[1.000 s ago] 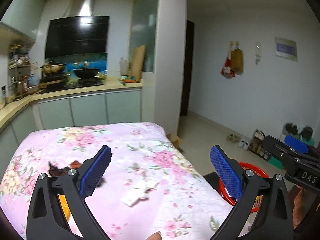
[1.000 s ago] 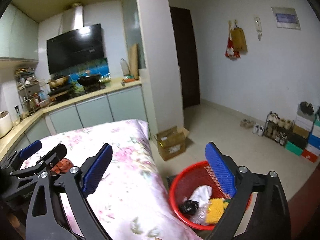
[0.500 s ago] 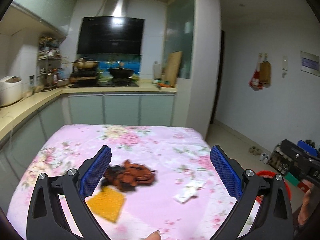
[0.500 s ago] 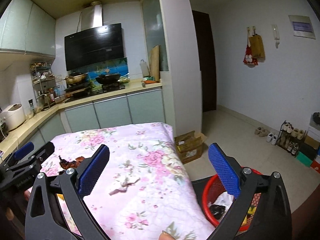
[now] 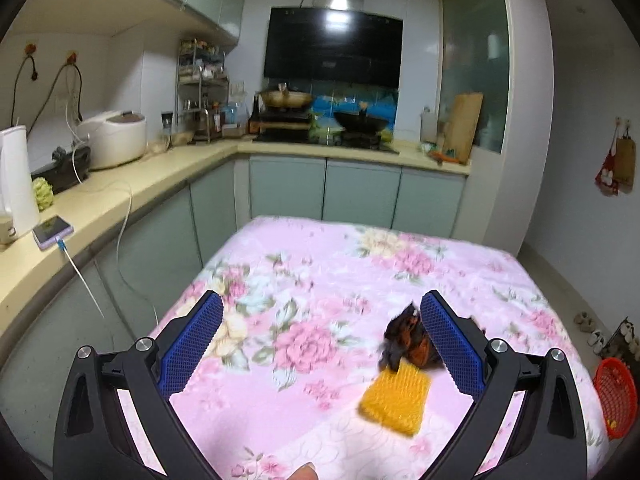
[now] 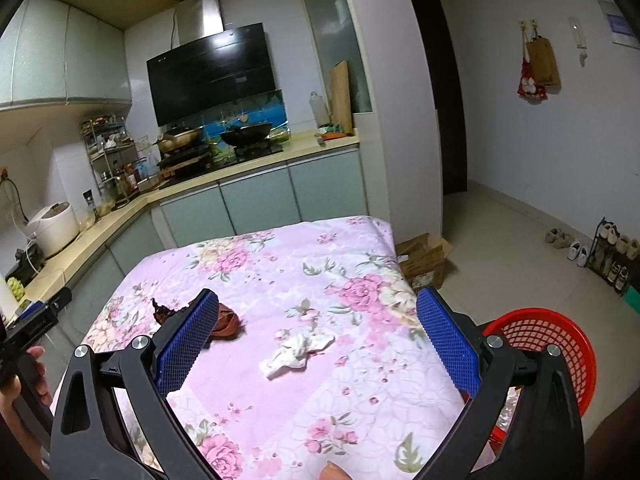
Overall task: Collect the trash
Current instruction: 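Move both tools back over the bed toward the remaining yellow foam net, then grasp the second yellow foam net with the left tool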
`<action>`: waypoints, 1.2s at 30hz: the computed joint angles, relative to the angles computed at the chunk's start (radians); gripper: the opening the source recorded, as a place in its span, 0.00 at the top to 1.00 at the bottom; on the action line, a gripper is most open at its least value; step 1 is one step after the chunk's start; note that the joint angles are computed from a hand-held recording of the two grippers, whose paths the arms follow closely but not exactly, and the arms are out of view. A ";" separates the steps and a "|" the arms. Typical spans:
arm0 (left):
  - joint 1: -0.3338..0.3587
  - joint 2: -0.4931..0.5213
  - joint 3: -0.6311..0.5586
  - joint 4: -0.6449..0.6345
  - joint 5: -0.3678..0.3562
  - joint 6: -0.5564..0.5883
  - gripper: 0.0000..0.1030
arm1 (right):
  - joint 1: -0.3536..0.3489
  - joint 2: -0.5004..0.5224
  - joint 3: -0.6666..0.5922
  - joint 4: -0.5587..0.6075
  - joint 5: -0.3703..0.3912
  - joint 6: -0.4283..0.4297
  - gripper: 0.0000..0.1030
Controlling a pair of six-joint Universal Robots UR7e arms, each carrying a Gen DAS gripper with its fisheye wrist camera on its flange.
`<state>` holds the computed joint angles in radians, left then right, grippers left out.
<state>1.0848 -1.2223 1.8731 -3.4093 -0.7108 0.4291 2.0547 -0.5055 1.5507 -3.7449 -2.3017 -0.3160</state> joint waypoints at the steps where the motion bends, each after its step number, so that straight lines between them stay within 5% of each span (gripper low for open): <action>1: 0.007 -0.003 0.005 0.032 -0.006 -0.015 0.07 | 0.001 0.004 -0.007 0.008 0.001 -0.005 0.07; 14: 0.092 0.072 -0.053 0.358 -0.184 -0.092 0.07 | -0.019 0.002 -0.018 0.082 -0.007 0.011 0.07; 21: 0.125 0.137 -0.122 0.481 -0.200 -0.114 0.09 | -0.031 0.013 -0.042 0.124 -0.007 0.023 0.07; 27: 0.149 0.154 -0.165 0.610 -0.215 -0.167 0.41 | -0.042 0.030 -0.074 0.174 0.003 0.038 0.07; 36: 0.143 0.124 -0.127 0.567 -0.250 -0.115 0.77 | -0.050 0.077 -0.154 0.281 0.047 0.037 0.07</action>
<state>1.2281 -1.0988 1.7460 -2.8428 -0.9610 0.3140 2.0044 -0.4287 1.3969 -3.4636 -2.2546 -0.2788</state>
